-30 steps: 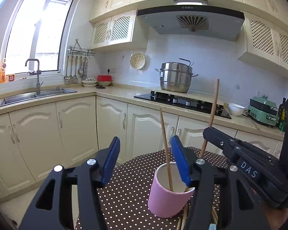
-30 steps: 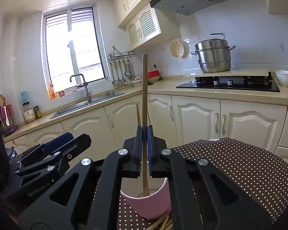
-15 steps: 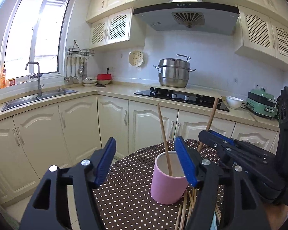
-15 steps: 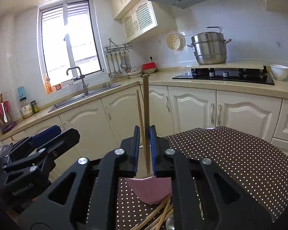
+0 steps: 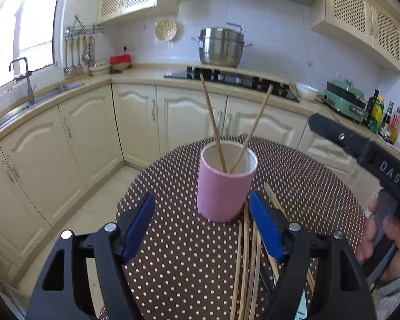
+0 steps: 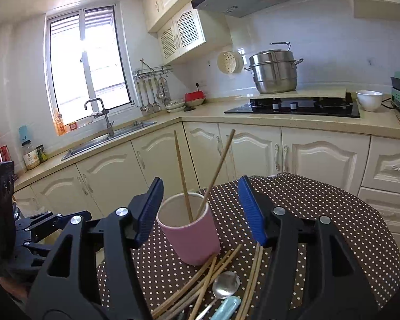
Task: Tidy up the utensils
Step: 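Move the left gripper back to the pile and grasp another chopstick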
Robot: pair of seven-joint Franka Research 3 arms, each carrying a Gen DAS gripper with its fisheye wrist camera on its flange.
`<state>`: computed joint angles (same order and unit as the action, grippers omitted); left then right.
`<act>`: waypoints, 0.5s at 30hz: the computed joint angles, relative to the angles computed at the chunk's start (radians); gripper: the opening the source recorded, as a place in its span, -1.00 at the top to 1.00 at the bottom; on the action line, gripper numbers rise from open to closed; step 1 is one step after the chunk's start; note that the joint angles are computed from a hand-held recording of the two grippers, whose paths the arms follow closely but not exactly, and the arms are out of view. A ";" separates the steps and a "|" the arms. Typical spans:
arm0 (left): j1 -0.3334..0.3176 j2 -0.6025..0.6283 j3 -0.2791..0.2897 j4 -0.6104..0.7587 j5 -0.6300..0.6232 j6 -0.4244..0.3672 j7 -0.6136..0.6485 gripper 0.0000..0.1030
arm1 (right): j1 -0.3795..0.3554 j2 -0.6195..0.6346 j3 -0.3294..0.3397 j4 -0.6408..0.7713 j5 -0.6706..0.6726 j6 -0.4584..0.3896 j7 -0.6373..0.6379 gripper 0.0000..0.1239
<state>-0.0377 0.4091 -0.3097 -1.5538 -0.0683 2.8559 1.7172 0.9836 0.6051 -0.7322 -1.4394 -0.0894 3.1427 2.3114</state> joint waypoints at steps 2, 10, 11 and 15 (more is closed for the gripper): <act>0.013 0.025 -0.014 0.042 -0.012 -0.129 0.033 -0.41 | 0.008 -0.039 0.011 -0.055 -0.008 -0.023 -0.011 0.03; -0.046 0.090 0.039 0.091 0.030 -0.359 0.113 -0.41 | -0.079 -0.168 0.167 -0.209 -0.072 -0.117 -0.011 0.02; -0.056 0.094 0.049 0.092 0.044 -0.363 0.103 -0.41 | -0.089 -0.179 0.180 -0.228 -0.081 -0.120 -0.005 0.02; -0.071 0.103 0.062 0.088 0.069 -0.368 0.085 -0.41 | -0.127 -0.214 0.231 -0.285 -0.114 -0.120 0.024 0.02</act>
